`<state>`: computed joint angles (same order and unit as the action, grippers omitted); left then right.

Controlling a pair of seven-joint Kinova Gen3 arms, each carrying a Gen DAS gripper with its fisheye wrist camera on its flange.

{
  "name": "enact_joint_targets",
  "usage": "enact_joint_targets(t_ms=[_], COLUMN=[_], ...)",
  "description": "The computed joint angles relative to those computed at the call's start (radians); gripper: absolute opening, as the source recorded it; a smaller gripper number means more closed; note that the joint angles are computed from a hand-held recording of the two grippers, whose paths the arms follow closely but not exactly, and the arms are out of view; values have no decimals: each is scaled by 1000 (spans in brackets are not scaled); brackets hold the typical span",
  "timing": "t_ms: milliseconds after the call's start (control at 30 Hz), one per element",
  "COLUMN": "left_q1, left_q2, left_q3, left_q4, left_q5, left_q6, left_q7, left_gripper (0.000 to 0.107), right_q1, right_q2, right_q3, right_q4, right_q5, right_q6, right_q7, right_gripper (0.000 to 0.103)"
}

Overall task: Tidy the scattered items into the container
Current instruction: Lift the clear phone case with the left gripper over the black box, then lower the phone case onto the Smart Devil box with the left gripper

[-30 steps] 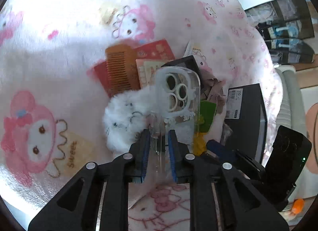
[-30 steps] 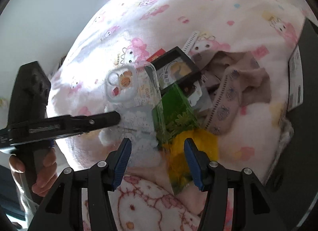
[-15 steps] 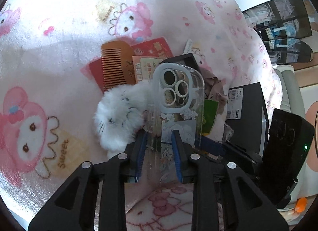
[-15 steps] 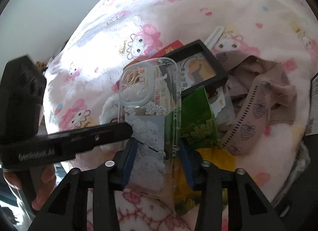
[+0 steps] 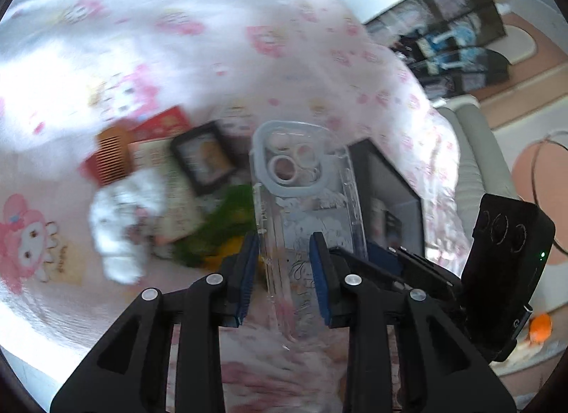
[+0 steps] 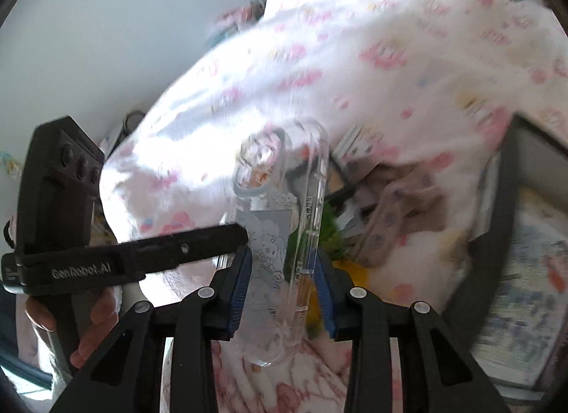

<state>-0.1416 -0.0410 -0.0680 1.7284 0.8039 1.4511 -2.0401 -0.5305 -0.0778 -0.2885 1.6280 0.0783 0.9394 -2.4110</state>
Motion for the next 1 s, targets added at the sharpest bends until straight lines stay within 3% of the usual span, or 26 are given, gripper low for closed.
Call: enact_joint_targets(t_ms=[200,400,667,867,1000], left_q1=[86,256,490,582,614], left_q2=[-24,9,212,315,355], left_q3=[64,184,316,348,355], left_q4=[-73,-154,-246,-281,-310], left_q5=[37,6,-105,-178,-220], left_q6=[-4,-119,-255,-301,-303], left_q7=[56,178,363,432,477], left_gripper=[29,29,29,29,29], right_q1=[62,167,264,324,362], right_q2=[-165,-328,-462,-542,-512], right_q3=[-21,4,186,377,420], right_q4=[21,69,197,359,388], right_q5=[60,45,-18,-129,-165], right_q6=[79,168,279,220,211], right_q7=[-55,-5,172,262,322], right_gripper=[31,31,31,31,32])
